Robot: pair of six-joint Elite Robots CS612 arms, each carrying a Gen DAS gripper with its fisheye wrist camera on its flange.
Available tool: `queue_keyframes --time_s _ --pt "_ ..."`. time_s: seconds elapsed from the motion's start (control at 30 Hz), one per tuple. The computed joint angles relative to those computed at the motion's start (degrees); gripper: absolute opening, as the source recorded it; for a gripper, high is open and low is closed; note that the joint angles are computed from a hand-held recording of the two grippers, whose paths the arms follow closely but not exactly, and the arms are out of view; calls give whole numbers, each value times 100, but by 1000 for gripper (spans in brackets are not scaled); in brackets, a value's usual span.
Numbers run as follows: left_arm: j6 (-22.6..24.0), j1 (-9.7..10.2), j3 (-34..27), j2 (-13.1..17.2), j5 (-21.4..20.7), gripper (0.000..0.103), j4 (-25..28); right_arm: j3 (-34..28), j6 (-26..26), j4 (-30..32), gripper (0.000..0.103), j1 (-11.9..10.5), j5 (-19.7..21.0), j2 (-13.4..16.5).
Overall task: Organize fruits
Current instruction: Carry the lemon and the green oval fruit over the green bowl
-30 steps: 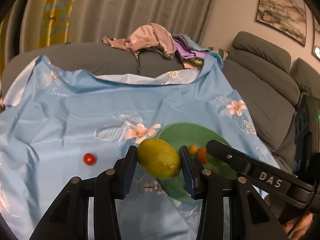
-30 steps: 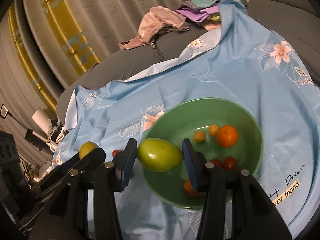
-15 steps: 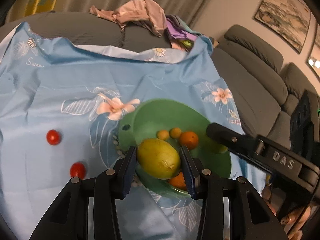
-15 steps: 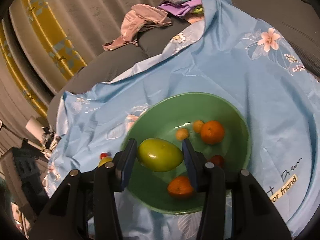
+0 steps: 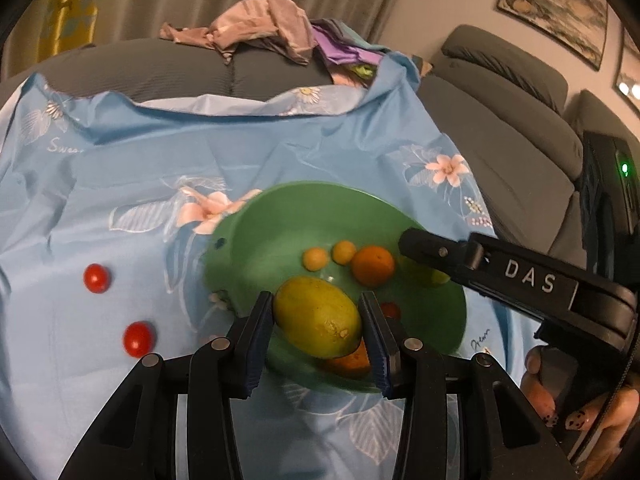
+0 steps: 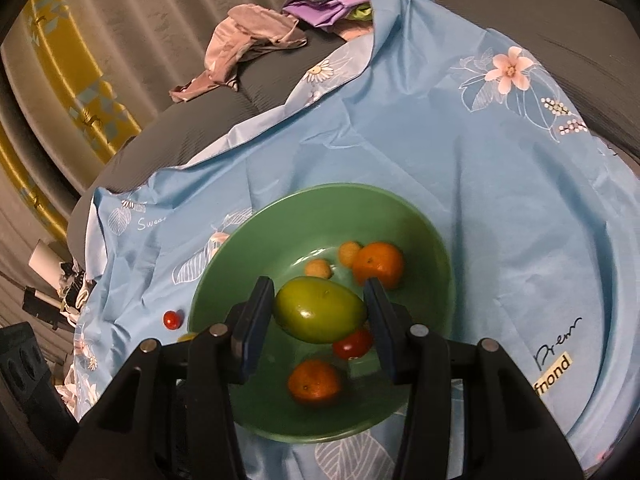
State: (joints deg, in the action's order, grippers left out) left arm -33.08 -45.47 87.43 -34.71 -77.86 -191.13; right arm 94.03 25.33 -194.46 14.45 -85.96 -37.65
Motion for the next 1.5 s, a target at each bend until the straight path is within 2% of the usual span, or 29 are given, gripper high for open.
queue_keyframes --time_s 0.6,1.5 --pt "207 -101 -505 127 278 43 824 23 -132 241 48 -150 156 -13" --pt "208 -112 -615 128 224 43 1100 -57 -274 572 48 -132 79 0"
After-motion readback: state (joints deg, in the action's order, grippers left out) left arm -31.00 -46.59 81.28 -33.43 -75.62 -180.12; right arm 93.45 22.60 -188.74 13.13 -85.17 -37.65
